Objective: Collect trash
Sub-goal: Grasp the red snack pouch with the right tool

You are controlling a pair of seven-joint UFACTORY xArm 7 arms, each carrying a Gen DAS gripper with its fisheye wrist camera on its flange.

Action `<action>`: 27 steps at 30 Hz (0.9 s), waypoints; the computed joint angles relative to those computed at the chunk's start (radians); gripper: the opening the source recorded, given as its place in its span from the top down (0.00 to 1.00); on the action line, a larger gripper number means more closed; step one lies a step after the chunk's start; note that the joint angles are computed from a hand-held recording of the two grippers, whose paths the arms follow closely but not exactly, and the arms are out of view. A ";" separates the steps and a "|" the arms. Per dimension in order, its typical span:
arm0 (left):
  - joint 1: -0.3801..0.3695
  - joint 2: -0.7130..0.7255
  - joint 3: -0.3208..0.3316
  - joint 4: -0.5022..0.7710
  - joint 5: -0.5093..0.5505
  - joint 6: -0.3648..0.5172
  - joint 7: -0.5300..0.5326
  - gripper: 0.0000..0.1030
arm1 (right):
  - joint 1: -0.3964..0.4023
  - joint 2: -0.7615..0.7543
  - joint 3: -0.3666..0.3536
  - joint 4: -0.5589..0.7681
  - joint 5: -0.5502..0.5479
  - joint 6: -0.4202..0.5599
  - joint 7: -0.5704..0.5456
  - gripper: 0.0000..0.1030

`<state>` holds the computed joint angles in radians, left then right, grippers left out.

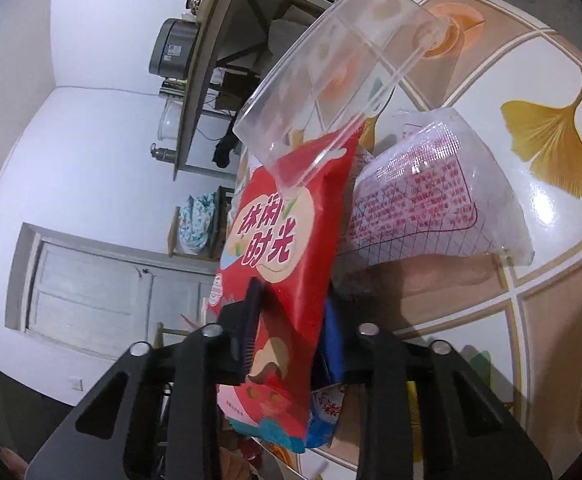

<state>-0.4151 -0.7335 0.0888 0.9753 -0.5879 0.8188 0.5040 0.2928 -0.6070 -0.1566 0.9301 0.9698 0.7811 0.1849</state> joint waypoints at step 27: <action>0.218 0.804 0.045 1.157 0.135 0.912 -0.168 0.08 | -0.049 -0.291 -0.078 -0.292 0.347 -0.016 -0.182 0.92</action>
